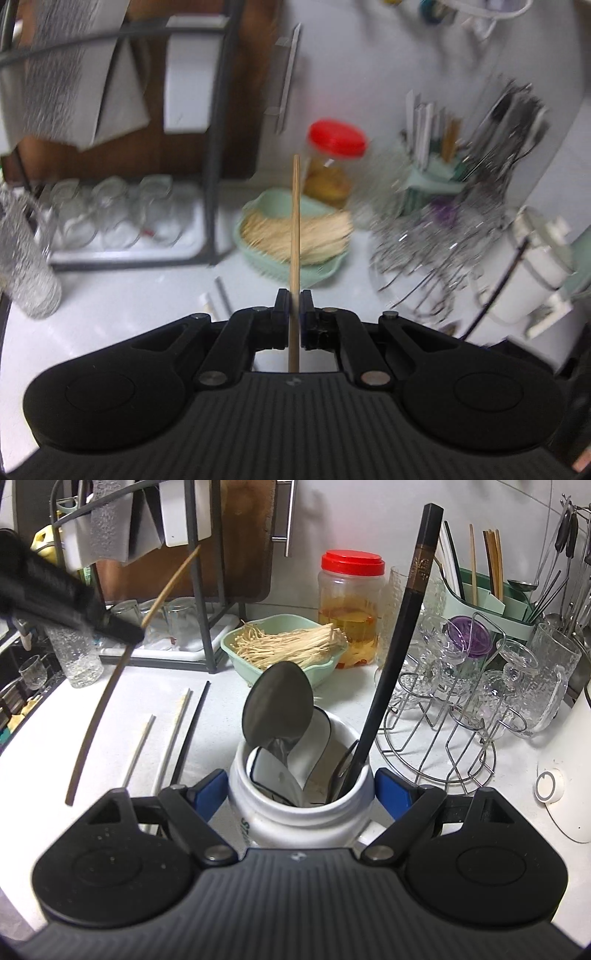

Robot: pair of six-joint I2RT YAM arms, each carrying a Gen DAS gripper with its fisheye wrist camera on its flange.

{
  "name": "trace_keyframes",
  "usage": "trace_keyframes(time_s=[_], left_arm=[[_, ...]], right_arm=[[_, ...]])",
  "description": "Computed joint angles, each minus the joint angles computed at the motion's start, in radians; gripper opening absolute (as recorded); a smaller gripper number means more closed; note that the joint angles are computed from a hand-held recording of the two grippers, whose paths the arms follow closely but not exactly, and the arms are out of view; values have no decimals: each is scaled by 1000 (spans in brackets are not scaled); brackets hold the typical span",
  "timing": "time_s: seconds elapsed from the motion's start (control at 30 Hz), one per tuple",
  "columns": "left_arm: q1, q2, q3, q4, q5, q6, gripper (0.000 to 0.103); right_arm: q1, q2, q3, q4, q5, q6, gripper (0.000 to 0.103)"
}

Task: Organize utensils
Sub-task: 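Lift the wooden chopstick with the left gripper and carry it over the mug, then lower the wooden chopstick into the mug and open the left gripper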

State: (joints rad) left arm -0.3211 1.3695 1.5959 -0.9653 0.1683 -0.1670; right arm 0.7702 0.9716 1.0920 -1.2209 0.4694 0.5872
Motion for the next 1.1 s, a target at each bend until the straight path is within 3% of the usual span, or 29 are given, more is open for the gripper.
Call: trace_keyframes(time_s=[0.23,0.4,0.67,0.83,1.1], left_arm=[[-75,13,131,27,16,-33,6],[-165,60,256,0,-51,-21,6],[-245,141,336,25,-52,-15,6],[-285,176,313,72,-43,-18,6],[-306,156,163,181,-30,-30,6]], right_arm=[[16,3,3,6,-14,-11,88],[25,3,1,8,-9,2,88],[17,2,3,11,-21,-13,88],[21,-9,-3,15,-24,-16,88],[80,-51,-32,20,13,13,88]])
